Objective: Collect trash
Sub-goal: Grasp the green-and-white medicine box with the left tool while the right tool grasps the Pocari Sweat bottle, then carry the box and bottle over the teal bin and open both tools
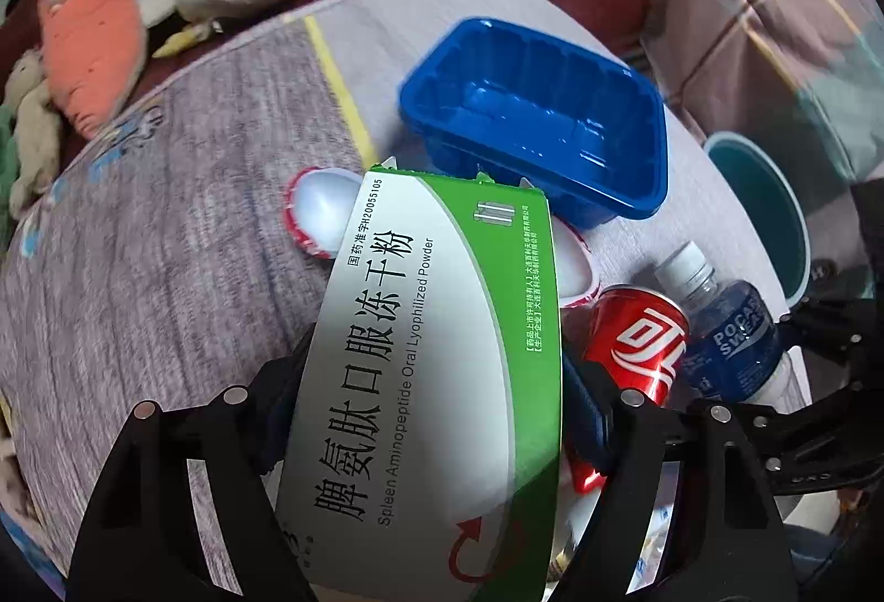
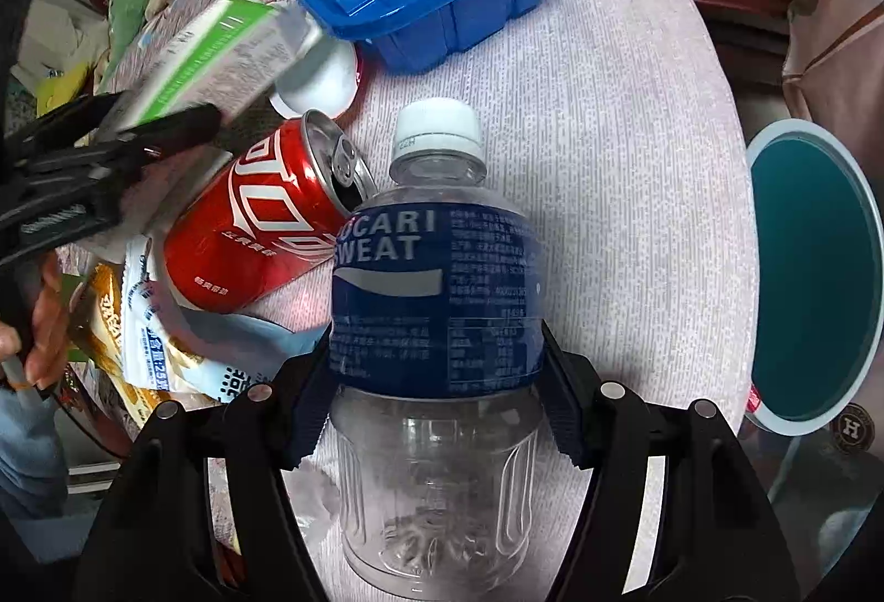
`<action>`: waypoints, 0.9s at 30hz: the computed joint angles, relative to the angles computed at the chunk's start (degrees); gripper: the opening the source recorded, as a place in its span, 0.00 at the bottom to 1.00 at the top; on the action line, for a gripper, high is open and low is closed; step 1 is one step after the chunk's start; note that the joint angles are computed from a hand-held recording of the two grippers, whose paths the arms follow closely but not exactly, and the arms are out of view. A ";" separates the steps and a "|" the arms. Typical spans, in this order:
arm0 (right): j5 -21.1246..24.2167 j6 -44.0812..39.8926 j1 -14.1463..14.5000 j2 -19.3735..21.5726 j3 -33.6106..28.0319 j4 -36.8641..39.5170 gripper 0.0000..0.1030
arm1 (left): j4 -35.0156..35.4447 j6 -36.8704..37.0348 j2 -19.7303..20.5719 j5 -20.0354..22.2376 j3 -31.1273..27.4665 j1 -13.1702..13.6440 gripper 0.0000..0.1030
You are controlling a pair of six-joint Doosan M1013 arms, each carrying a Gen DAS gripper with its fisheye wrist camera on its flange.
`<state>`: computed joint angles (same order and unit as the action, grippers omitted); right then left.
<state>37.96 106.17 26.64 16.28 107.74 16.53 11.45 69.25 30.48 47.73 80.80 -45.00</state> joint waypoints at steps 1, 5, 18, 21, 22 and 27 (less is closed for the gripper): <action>-0.67 0.13 0.26 -0.29 0.23 -0.44 0.61 | 0.92 -1.25 -0.73 -0.50 0.79 -0.14 0.75; -2.25 0.54 0.35 -1.61 1.20 0.45 0.60 | 4.32 -5.75 -2.98 -1.81 3.01 -0.80 0.75; -8.04 3.00 -0.09 -7.93 5.93 0.32 0.61 | 9.20 -12.72 -6.97 -3.51 5.46 -3.84 0.75; -10.01 3.93 -1.01 -9.91 7.92 0.29 0.61 | 7.51 -11.71 -6.98 -4.32 4.59 -4.76 0.75; -10.84 4.86 -1.38 -10.63 8.64 -0.18 0.61 | 6.91 -11.10 -6.79 -4.77 3.97 -5.21 0.75; -14.21 15.53 -4.48 -15.56 12.88 -7.82 0.61 | 3.53 -7.40 -4.47 -5.52 0.37 -7.09 0.75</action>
